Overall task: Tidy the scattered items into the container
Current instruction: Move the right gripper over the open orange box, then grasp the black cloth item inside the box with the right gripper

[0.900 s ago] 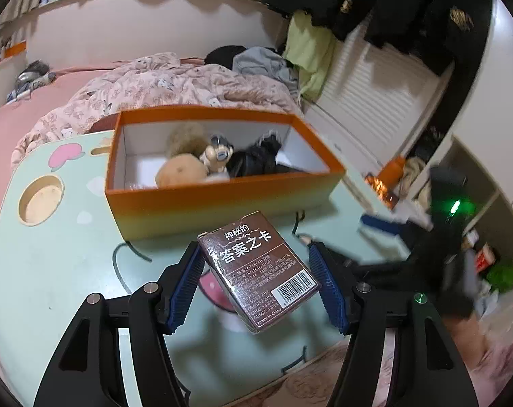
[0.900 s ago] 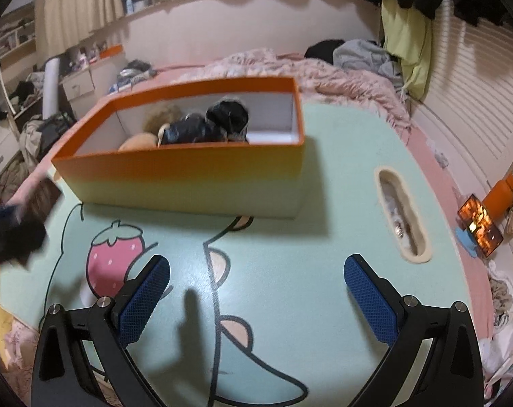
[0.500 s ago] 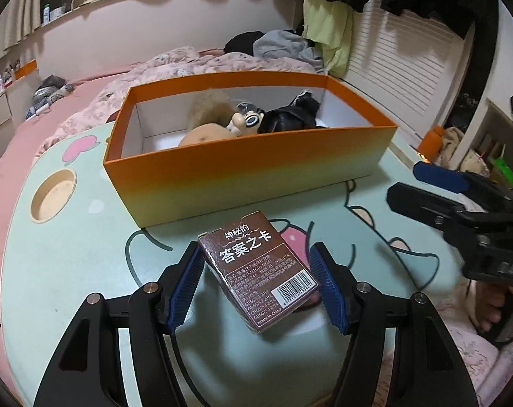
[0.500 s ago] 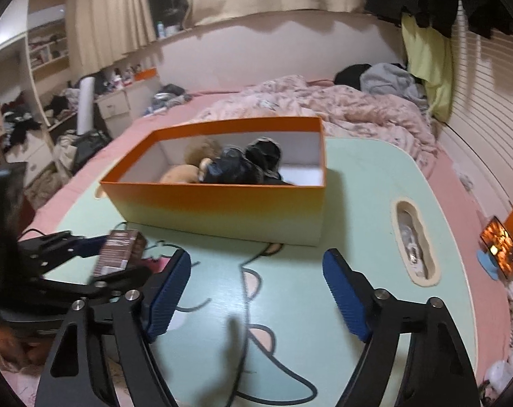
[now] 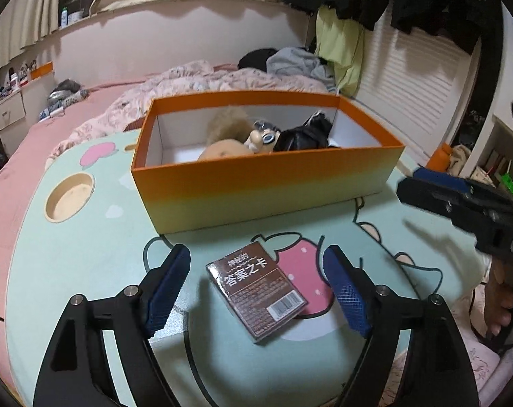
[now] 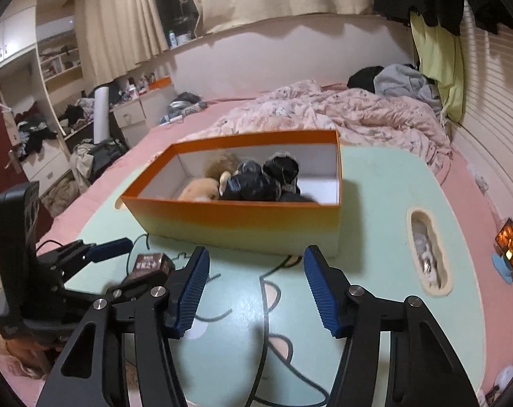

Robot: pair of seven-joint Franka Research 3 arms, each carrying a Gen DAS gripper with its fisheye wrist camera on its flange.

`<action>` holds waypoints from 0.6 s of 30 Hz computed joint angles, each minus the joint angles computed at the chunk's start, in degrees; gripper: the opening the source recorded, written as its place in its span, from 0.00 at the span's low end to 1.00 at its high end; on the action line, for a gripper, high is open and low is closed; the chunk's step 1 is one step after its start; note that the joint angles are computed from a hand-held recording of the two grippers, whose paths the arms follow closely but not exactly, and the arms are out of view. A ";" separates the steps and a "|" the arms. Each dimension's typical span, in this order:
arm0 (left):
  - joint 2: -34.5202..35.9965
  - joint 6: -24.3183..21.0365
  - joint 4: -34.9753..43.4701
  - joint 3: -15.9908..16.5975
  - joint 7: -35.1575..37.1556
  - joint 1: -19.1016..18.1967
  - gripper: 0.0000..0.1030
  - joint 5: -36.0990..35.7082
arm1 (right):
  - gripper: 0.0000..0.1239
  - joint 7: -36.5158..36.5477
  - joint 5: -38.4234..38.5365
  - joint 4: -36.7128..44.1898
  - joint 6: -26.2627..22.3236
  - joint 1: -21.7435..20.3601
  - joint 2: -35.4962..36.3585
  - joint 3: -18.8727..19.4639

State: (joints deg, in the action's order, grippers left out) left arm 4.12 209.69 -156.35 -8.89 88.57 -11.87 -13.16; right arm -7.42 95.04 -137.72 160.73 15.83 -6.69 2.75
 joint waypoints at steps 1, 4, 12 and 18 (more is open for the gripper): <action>-0.01 0.77 -0.22 0.05 -0.54 0.26 0.78 0.87 | 0.46 0.97 -1.02 0.19 -1.03 -0.21 -0.24 -0.29; -0.04 1.84 -0.11 -0.20 -0.45 -0.06 0.78 -0.02 | 0.46 8.18 -6.68 3.07 -5.30 -1.44 0.33 -1.70; -0.05 1.95 0.44 -0.44 2.92 -1.62 0.78 -6.07 | 0.46 34.65 -30.48 16.63 -9.94 -3.12 9.37 -0.82; -0.23 2.78 0.01 -0.50 2.80 -1.08 0.78 -4.68 | 0.48 49.41 -48.37 21.52 -8.30 -1.18 15.67 1.48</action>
State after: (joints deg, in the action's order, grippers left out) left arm 3.89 212.47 -156.34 -9.39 91.38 -12.95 -17.84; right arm 41.99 46.67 -116.20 152.42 14.65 8.98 4.22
